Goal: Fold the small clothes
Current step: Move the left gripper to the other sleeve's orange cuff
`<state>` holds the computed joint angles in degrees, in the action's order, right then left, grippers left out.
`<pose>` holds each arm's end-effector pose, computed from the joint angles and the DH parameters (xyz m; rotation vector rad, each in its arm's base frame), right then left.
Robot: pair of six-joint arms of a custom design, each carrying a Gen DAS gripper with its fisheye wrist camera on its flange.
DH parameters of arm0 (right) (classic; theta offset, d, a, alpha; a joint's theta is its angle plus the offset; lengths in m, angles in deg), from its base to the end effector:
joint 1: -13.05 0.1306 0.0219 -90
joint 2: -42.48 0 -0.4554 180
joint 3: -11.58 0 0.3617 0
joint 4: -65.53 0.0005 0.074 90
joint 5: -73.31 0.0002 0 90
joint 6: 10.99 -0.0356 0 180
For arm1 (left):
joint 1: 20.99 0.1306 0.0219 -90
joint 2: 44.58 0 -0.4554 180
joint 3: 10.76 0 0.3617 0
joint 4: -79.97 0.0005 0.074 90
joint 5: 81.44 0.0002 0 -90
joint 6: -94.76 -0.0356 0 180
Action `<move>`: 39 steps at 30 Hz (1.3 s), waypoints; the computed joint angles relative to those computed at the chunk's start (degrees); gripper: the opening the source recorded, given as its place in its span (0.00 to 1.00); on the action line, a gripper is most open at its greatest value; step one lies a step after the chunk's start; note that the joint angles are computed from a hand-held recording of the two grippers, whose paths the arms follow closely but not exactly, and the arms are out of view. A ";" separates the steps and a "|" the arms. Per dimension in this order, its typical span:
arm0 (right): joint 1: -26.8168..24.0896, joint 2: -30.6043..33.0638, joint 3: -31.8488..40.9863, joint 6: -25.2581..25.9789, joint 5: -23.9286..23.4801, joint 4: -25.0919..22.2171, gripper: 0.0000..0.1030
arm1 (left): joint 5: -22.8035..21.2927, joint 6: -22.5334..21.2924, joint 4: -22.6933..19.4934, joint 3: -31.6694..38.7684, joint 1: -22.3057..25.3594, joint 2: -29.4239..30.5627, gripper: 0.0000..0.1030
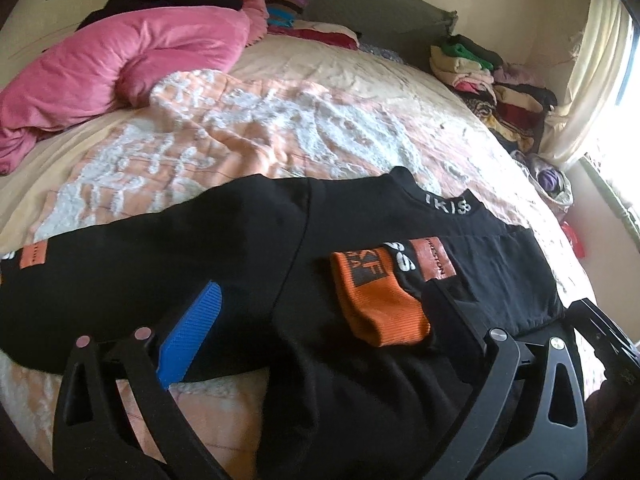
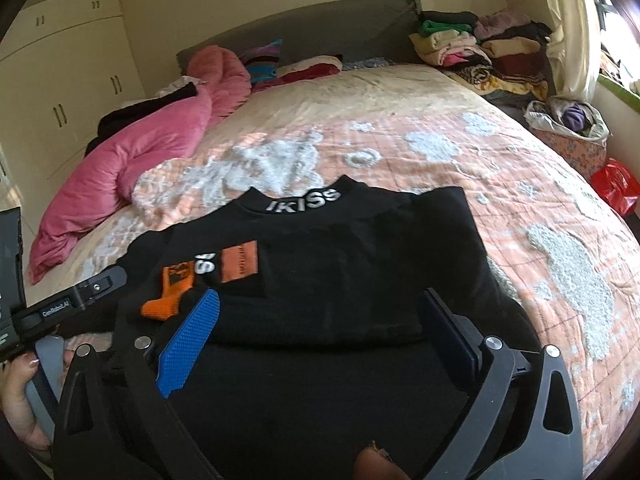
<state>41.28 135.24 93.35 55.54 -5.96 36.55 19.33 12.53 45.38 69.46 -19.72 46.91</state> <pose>0.4283 0.2218 0.4464 0.0051 2.2679 0.2695 0.4643 0.0031 0.4368 -0.0964 2.3686 -0.2774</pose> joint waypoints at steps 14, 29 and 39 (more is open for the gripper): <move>4.51 2.50 4.78 3.56 0.21 -1.09 0.96 | -1.72 3.91 5.58 -3.91 4.95 -3.81 0.91; 8.35 5.92 10.43 6.76 -0.01 -2.53 0.96 | -2.27 3.68 5.23 -4.50 10.89 -6.22 0.91; 10.31 8.04 13.69 7.97 0.01 -3.66 0.96 | -1.27 4.28 4.64 -4.72 15.17 -6.25 0.91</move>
